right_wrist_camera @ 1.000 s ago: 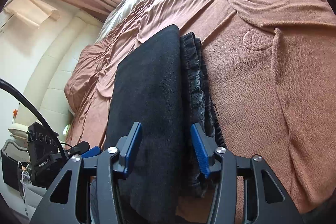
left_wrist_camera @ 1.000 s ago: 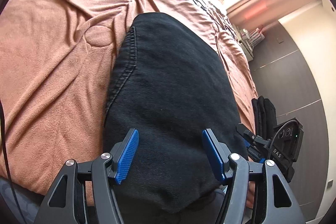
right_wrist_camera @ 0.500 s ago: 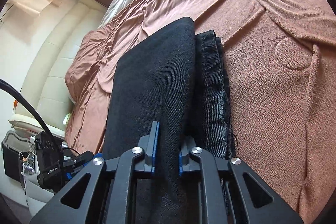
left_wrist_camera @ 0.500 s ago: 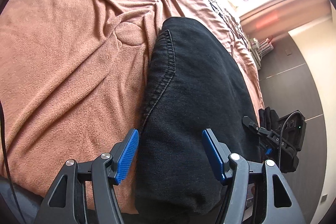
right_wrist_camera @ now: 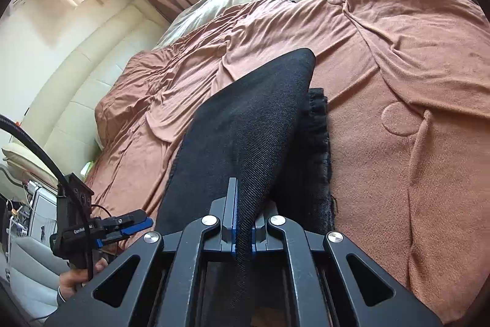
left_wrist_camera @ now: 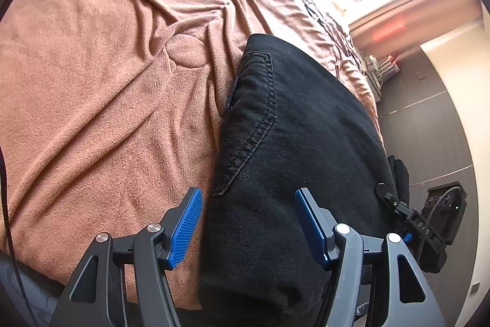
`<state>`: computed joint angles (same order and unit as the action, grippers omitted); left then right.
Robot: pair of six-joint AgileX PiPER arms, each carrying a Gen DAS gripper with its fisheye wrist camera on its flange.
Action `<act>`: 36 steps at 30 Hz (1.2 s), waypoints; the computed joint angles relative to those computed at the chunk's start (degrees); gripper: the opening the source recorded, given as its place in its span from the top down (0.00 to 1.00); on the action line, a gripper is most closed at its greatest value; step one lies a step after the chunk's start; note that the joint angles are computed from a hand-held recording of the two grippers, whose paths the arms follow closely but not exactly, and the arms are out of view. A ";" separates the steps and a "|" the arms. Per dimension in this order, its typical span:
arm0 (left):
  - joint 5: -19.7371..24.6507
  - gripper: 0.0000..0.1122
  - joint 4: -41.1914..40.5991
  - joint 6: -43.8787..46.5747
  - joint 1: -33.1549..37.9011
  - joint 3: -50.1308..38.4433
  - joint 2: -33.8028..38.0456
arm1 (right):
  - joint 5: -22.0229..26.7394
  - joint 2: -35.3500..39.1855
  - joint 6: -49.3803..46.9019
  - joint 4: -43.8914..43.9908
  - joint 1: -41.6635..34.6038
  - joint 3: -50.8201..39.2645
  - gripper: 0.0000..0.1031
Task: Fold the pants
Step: 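Close the right gripper on the folded edge of the pants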
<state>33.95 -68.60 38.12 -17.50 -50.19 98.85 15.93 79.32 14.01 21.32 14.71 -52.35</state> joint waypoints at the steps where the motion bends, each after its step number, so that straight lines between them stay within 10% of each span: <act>1: -0.10 0.42 0.18 -0.17 -0.04 -0.05 0.08 | 0.34 0.31 -0.19 0.59 -0.87 0.72 0.98; 6: -0.16 0.42 0.87 -0.48 0.39 -0.37 0.73 | 0.80 3.54 -10.36 13.67 -4.41 3.32 0.96; 36: 3.59 0.42 -1.95 1.95 -0.27 -5.28 9.20 | 8.46 5.03 -10.82 10.06 -9.08 -4.37 0.98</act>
